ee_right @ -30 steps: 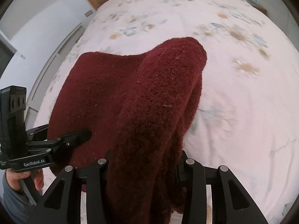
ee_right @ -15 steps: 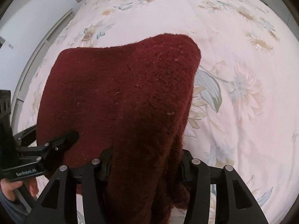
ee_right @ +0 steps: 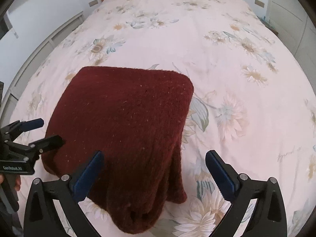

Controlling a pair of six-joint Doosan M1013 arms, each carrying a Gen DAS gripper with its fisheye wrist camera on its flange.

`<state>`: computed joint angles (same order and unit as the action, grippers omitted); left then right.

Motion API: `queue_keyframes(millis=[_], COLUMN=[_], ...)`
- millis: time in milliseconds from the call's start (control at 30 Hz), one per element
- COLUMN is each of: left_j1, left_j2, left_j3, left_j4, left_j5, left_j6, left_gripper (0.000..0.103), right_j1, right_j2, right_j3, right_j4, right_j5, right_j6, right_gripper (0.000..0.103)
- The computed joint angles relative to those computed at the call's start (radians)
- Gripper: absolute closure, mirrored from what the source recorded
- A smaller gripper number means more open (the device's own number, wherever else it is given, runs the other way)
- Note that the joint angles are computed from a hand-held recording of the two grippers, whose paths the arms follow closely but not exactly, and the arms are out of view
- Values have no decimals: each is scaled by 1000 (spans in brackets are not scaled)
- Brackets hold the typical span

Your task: Fold small clothes

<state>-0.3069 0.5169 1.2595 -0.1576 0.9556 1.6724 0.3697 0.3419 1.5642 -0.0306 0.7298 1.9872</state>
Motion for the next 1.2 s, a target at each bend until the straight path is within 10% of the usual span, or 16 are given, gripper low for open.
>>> queue_keyframes(millis=[333,533,1200], left_j1=[-32,-91,-165], left_j2=[7,-86,-338], left_j3=[50,270,347], left_j4=[192,171,408], left_j5=[-130,-282,-241], left_j6=[-68,-160,-412], left_gripper=[0,0,1], right_j1=[13,9,97], right_j2=[-2,-8,-243], right_j3=[63,108,155], right_j4=[-200,-227,-505], right_j5=[-11,-67,31], right_j6=[161,226,480], right_gripper=[0,0,0])
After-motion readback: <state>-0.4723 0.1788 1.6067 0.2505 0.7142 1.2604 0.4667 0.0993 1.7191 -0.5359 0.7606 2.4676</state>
